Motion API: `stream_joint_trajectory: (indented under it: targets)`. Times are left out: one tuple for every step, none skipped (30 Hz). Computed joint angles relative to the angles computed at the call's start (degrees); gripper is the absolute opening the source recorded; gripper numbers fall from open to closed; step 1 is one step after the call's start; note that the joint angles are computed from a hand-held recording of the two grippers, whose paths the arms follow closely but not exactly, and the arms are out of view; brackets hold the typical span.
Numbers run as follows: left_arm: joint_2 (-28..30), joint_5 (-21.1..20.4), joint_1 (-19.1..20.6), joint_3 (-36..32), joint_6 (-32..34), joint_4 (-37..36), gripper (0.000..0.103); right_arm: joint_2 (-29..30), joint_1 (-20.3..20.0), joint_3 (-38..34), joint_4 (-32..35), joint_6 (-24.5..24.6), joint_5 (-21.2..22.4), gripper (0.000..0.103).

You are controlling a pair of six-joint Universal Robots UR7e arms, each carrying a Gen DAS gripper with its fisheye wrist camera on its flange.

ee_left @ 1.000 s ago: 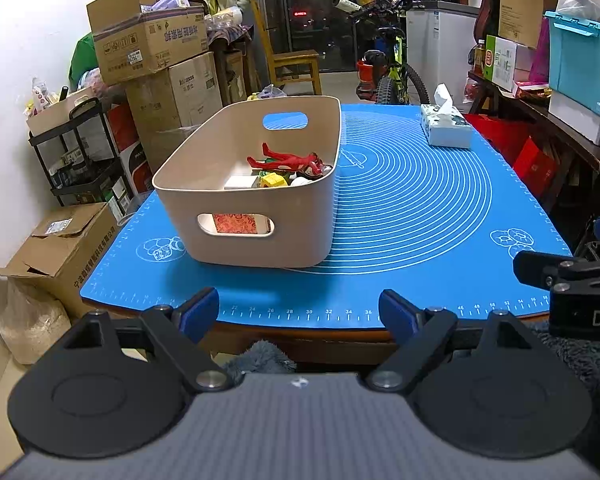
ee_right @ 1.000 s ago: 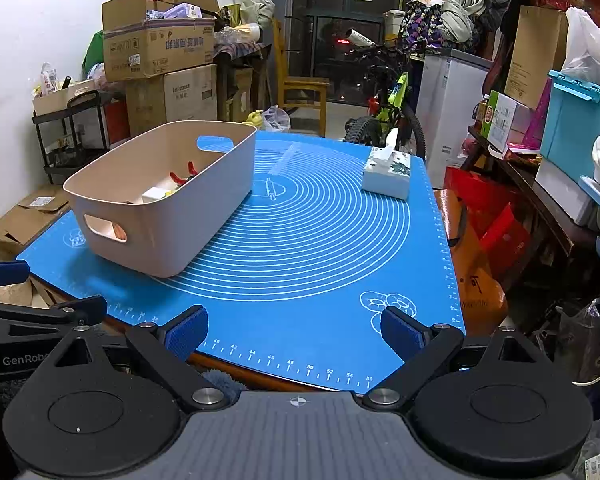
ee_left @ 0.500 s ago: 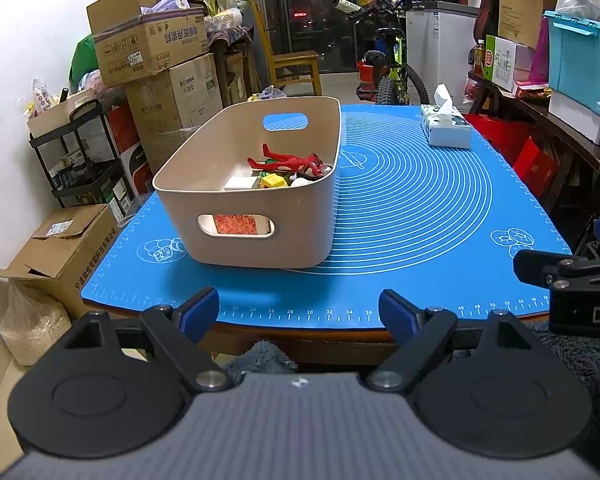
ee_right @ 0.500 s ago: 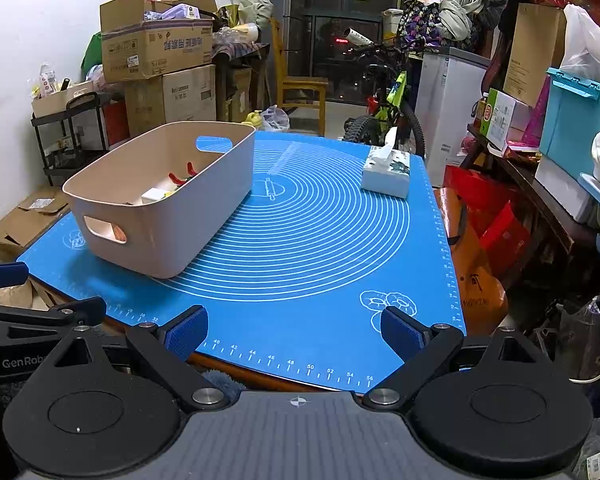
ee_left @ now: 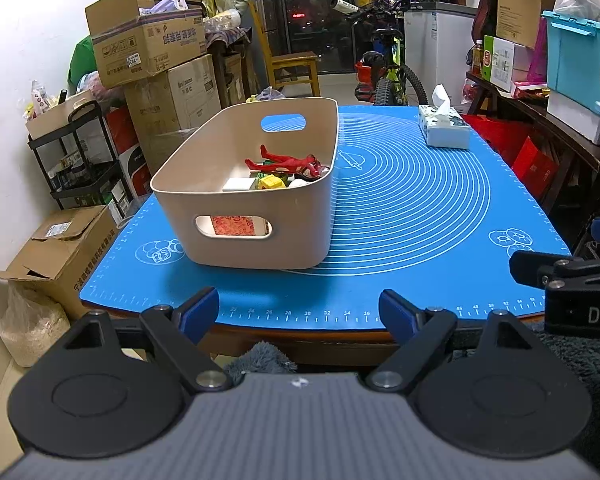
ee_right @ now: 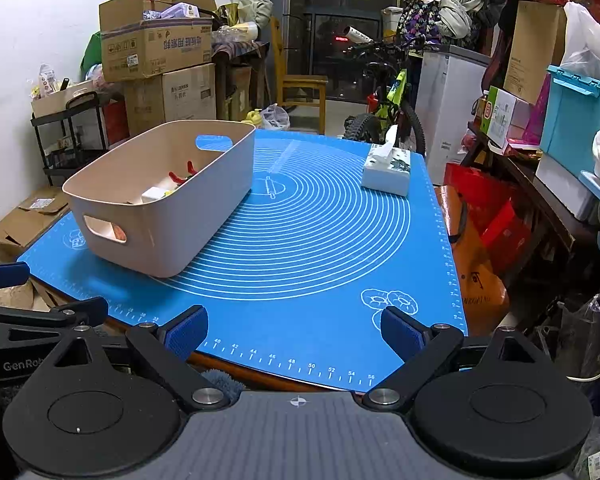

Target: Organize rigid objects

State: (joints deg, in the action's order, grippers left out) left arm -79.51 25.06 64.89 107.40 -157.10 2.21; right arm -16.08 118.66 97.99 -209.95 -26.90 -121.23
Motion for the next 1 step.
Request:
stream_joint_trajectory:
  targets:
    - [0.04, -0.13, -0.01, 0.0, 0.02, -0.11, 0.087, 0.0, -0.02, 0.0, 0.04, 0.05, 0.0, 0.094]
